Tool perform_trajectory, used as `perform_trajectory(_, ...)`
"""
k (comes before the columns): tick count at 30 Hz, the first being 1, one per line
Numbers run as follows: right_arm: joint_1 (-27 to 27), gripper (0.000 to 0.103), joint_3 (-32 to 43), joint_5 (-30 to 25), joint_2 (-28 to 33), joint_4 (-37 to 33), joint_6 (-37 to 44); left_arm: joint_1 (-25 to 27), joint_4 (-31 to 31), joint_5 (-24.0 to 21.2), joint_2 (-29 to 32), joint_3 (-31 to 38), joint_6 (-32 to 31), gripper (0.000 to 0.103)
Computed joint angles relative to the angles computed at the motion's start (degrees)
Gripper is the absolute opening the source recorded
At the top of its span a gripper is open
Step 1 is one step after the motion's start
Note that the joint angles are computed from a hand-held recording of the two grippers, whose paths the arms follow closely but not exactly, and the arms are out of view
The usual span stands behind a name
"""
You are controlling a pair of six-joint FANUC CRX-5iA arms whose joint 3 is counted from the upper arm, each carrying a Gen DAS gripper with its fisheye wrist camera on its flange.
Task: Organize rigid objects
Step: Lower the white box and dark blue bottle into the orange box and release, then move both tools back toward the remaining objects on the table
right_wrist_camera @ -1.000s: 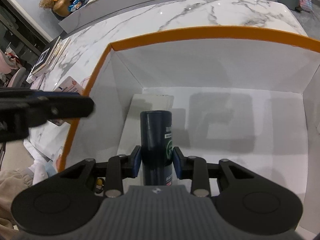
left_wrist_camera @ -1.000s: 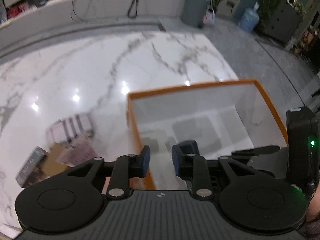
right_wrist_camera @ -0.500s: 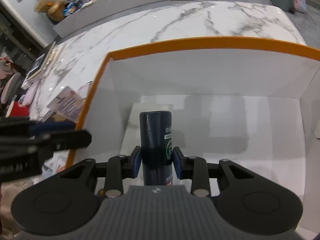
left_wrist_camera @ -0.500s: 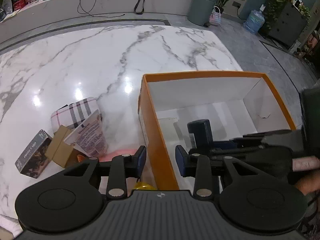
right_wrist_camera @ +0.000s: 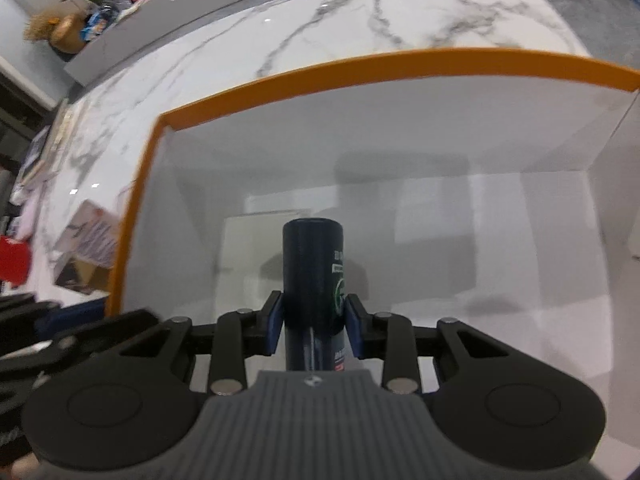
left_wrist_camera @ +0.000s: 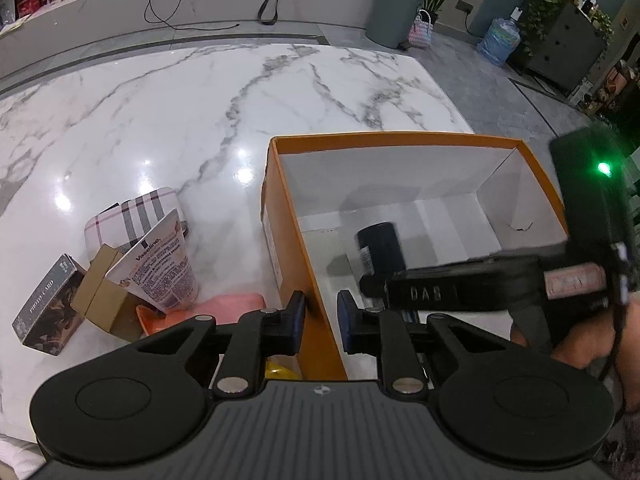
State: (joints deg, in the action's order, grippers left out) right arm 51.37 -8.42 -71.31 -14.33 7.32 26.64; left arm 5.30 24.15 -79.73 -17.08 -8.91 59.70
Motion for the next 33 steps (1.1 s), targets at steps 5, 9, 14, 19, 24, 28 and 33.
perform_trajectory(5,-3.33,0.032,2.35,-1.31,1.63,-6.06,2.58,0.05,-0.01,-0.12,0.14,0.04,0.15,0.022)
perform_trajectory(9,-3.01,0.035,1.85,-0.94,0.83,-6.06,2.26,0.13,0.25,-0.31,0.28,0.03,-0.04,0.020)
perform_trajectory(14,-2.05,0.036,1.43,-1.65,-0.47,-6.08,2.42,-0.11,0.09,-0.18,0.22,-0.07,-0.16,0.020)
perform_trajectory(19,-0.39,0.026,0.62,-2.07,-1.29,-4.59,1.93,-0.44,-0.29,0.03,0.02,-0.15,-0.12,0.019)
perform_trajectory(24,0.23,0.026,0.11,-2.69,-2.40,-4.32,2.20,-0.54,-0.42,0.22,-0.22,-0.36,-0.27,0.019)
perform_trajectory(28,2.14,0.027,-0.82,-2.32,-3.03,-1.54,1.48,-0.46,-0.21,0.23,-0.36,-0.50,-0.45,0.019)
perform_trajectory(33,6.95,0.028,-2.45,-1.77,-4.55,4.92,0.94,0.40,1.01,0.11,-1.10,-0.95,-1.92,0.019)
